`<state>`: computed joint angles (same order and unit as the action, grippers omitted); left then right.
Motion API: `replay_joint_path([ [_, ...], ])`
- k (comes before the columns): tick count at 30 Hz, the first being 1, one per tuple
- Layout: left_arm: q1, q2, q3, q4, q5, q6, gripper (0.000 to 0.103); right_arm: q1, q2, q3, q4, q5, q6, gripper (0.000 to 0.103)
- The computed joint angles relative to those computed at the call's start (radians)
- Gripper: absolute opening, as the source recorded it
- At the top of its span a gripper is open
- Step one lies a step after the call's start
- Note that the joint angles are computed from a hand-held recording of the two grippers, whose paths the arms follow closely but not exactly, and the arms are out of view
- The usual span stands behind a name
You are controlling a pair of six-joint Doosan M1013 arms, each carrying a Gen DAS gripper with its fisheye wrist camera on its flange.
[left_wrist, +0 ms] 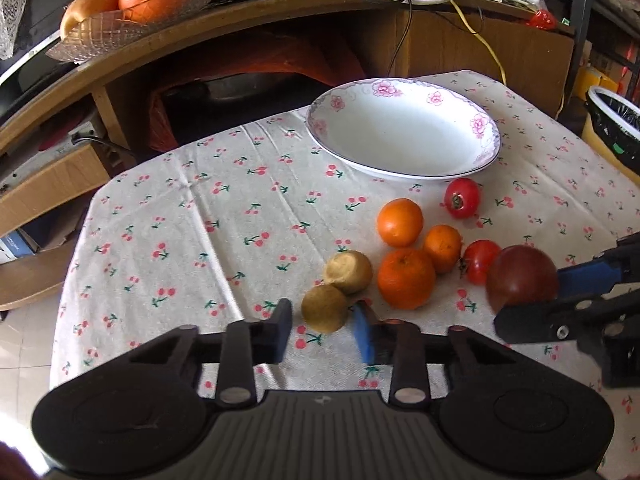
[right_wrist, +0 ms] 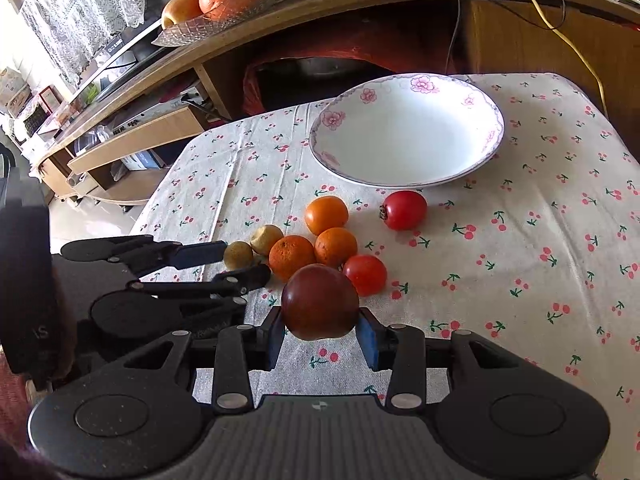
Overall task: Organize fruits
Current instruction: 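Grasp the small brown fruit with the left gripper while the right gripper holds the tomato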
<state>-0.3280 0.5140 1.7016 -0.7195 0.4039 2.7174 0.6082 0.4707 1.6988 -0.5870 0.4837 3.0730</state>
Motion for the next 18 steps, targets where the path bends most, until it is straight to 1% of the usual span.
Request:
replay_joint_path([
  [1, 0.0, -0.001, -0.001, 0.013, 0.0, -0.014, 0.035, 0.0, -0.001, 0.001, -0.001, 0.001, 0.003, 0.035],
  [2, 0.0, -0.002, -0.001, 0.027, -0.001, -0.028, 0.033, 0.0, -0.001, 0.002, -0.003, 0.003, 0.006, 0.035],
  [5, -0.001, -0.005, 0.004, 0.055, -0.014, -0.041, 0.033, 0.0, -0.002, 0.002, -0.009, 0.01, 0.017, 0.035],
  [9, 0.001, -0.012, 0.007, 0.07, -0.014, -0.052, 0.033, 0.004, -0.002, -0.001, -0.03, 0.017, 0.033, 0.035],
  [18, -0.007, -0.032, 0.013, -0.001, -0.018, 0.018, 0.033, 0.009, 0.001, -0.015, -0.094, 0.042, 0.064, 0.035],
])
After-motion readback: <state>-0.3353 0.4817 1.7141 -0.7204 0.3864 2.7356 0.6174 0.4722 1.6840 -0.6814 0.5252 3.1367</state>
